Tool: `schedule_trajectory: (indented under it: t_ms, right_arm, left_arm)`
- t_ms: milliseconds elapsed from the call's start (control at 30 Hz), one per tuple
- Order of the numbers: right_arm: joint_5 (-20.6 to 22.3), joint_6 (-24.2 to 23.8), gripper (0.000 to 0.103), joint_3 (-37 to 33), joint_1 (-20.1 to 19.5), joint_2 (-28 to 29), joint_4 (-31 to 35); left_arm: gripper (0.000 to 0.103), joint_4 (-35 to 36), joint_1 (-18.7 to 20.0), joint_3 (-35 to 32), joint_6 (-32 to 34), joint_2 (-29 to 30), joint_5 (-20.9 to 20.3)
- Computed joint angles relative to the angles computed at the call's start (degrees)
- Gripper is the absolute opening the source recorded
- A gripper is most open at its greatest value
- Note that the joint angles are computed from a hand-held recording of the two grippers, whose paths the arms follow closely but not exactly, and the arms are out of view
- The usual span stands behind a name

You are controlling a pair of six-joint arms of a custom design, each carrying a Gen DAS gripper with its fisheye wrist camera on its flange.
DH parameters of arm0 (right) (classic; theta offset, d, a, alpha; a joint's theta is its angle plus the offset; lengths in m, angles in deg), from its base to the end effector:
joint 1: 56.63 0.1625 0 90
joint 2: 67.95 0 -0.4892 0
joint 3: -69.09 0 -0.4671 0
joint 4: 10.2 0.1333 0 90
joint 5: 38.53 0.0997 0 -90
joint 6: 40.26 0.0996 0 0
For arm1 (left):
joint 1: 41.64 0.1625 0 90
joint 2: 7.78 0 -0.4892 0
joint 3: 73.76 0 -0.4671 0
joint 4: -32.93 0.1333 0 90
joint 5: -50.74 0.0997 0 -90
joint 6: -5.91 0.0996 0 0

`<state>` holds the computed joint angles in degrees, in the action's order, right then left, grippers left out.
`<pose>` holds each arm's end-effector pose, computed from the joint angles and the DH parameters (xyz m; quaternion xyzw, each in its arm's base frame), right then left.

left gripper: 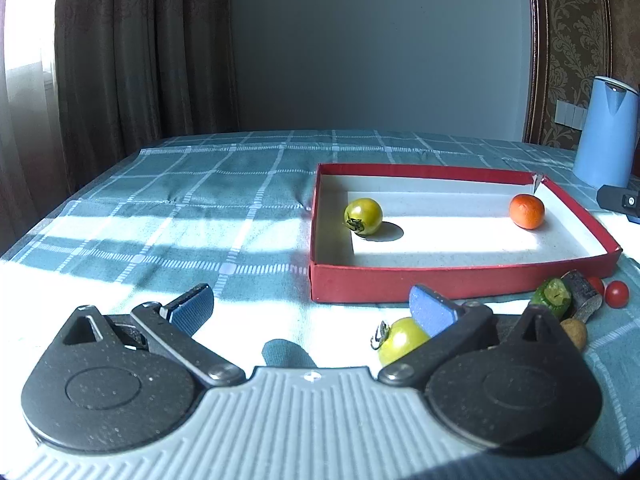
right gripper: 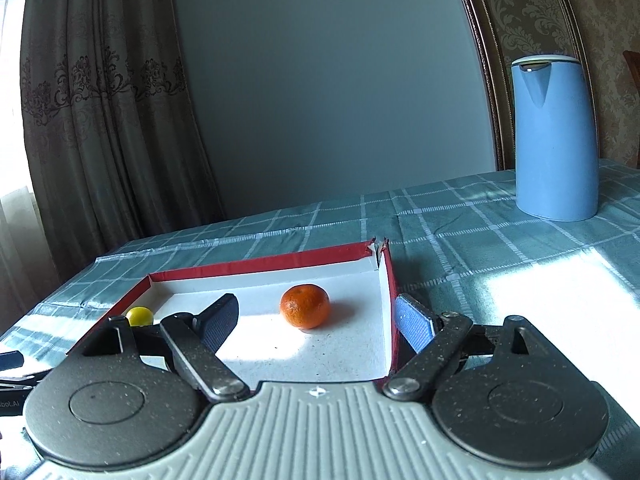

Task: Organize fruits
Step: 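Open both grippers and lift them back out of the tray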

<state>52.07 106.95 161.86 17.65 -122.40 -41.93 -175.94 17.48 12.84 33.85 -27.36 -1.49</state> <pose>-0.0727 -0.7466 0.1604 0.1074 -0.7388 0.6050 0.2769 -0.2268 -0.7578 -0.0738 0.2946 0.8108 -0.4210 0.2804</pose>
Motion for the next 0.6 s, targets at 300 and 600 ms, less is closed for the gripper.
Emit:
schedule_trajectory:
  t_ms: [300,600]
  right_arm:
    - [-2.12,-0.21,0.086,4.74,-1.32,-2.28,-3.21]
    - [-1.76,-3.87,0.086,5.94,-1.07,-2.07,-4.52]
  left_arm:
    - [0.103,-1.93,0.61,5.06,6.02,-2.38,-6.33]
    - [0.103,3.06,0.46,4.98,9.48,-2.53,-6.47]
